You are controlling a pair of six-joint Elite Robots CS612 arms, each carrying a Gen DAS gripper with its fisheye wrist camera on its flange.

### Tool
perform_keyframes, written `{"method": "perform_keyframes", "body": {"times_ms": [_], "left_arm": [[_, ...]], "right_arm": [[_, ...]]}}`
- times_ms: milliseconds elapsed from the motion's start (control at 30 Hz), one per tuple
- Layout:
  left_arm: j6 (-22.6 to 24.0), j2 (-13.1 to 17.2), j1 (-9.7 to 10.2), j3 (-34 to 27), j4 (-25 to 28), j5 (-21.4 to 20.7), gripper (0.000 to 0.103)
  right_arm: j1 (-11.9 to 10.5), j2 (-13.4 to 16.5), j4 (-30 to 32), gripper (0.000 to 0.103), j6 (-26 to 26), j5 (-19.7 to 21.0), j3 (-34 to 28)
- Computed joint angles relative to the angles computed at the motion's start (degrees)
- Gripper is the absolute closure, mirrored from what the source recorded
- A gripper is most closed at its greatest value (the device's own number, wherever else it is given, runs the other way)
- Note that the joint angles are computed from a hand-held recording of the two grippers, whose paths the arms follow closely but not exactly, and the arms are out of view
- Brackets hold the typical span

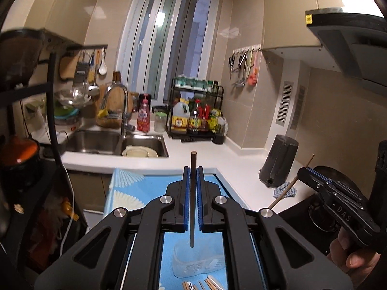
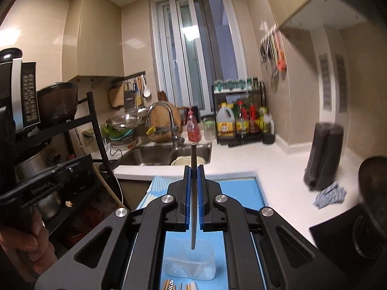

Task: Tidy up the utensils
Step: 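Lift both chopsticks and carry them over the clear plastic container, then open both tools to drop the chopsticks into the container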

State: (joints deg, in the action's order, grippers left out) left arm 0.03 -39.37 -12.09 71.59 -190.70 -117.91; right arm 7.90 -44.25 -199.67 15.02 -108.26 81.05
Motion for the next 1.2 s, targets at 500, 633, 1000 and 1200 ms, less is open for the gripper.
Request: {"method": "perform_keyframes", "body": {"times_ms": [500,633,1000,1200], "left_arm": [[1.01,5.85,-0.64,-3.62,10.29,1.1,0.091],[-0.04,5.66,-0.53,-3.01,7.76,2.68,0.051],[-0.75,2.22,-0.2,2.98,-0.27,5.95,0.05],[0.52,-0.35,0.03,11.62,-9.72,7.11,0.049]], "right_arm": [[-1.59,4.79,8.04,0.088,6.97,3.92,-0.7],[-1.28,4.56,9.46,0.069,6.13,3.61,-0.22],[-0.39,1.45,5.5,0.068,7.36,3.8,6.3],[1.56,0.28,-2.26,0.068,6.67,-0.94,11.69]]}}
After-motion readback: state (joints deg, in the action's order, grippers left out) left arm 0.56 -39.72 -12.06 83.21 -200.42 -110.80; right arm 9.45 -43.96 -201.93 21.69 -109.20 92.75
